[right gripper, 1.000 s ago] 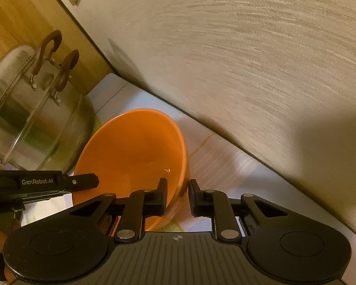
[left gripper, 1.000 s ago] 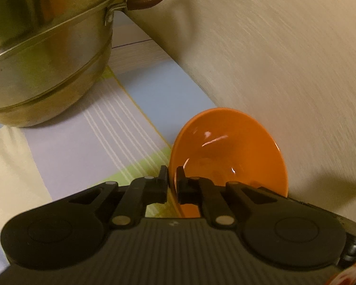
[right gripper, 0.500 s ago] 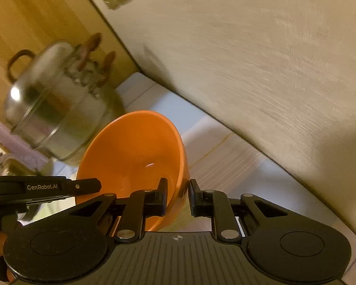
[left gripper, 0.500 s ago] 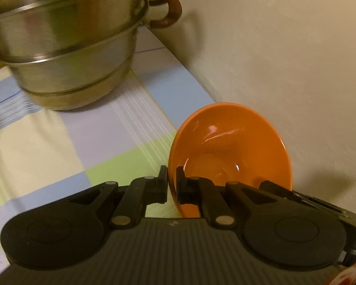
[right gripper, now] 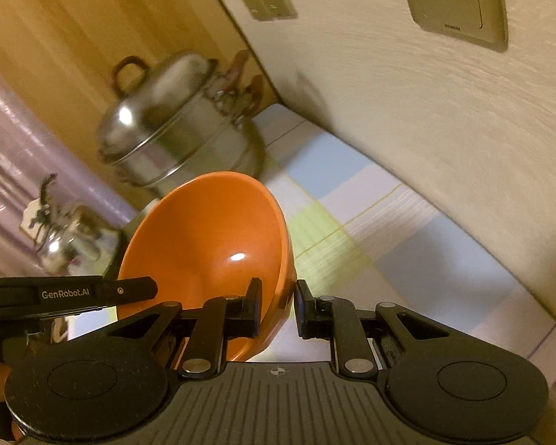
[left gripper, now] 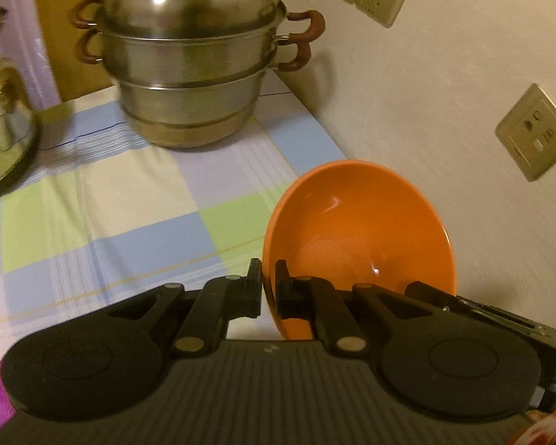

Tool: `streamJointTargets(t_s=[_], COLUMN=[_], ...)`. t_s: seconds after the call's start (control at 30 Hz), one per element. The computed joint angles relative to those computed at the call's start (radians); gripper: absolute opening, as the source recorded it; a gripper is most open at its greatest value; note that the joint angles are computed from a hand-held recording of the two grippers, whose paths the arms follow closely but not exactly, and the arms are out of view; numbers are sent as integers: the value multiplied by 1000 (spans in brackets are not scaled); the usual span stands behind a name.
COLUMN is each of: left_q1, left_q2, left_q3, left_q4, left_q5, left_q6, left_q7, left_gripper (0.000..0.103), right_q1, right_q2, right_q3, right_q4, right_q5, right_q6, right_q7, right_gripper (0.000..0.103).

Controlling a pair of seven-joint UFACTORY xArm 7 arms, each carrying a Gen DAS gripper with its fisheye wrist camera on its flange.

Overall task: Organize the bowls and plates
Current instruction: 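Carry the orange bowl and lower it into the green bowl stack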

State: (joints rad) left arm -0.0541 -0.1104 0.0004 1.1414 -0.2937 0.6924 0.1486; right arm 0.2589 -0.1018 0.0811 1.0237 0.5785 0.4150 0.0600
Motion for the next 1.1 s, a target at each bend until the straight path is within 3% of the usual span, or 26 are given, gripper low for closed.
streamJointTargets(t_s=[0.27,0.6,1.1], left_q1=[10,22,59], left_q2=[-209,-362,-390], left_q3=[23,55,98], left_q4=[-174,-307,-427], left_q5=[28,65,64], left_q6=[23,47,52], left_q7=[-40,-67,-67], left_gripper=[6,6,6], right_q1=[45,102,148], right_q2=[-134,-193,-143], right_q3=[-1,1,14], right_q4=[-81,-121,-144], right_q5=[-11,-45,-21], right_q6=[36,59,99], right_q7=[18,46,9], right_gripper=[18,18,18])
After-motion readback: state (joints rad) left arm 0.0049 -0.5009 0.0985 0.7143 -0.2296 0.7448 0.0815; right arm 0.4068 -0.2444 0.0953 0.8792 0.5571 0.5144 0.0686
